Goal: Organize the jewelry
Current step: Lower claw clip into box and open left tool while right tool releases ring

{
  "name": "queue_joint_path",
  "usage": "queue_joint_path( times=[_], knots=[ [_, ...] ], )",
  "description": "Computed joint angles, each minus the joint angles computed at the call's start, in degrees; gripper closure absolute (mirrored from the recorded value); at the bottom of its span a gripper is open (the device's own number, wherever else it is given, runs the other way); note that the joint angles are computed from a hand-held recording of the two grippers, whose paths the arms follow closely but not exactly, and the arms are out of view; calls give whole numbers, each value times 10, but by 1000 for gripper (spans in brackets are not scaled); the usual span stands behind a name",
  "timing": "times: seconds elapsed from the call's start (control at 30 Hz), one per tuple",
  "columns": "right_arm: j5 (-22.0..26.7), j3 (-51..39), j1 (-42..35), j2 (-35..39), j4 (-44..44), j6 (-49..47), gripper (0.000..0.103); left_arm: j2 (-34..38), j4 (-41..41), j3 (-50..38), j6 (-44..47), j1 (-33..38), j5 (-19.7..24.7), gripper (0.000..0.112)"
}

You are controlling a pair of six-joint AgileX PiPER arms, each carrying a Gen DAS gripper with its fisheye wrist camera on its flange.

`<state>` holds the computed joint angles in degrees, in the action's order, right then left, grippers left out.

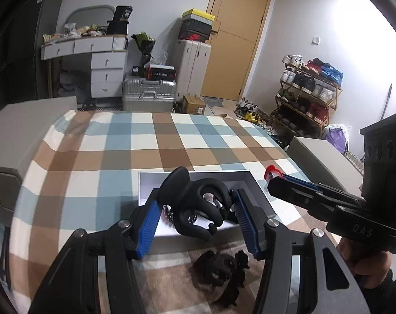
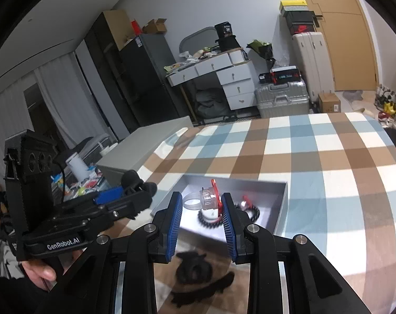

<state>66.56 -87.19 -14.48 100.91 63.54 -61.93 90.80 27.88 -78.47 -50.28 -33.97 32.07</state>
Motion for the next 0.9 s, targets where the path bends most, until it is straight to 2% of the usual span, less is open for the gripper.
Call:
queue_joint_path(
  times=[0.5, 0.9],
  knots=[
    [-20, -81, 33, 75, -21, 36, 74, 66, -149, -62, 156, 49, 2, 62],
    [-32, -101, 41, 105, -33, 47, 74, 93, -180, -87, 178, 55, 14, 62]
  ],
)
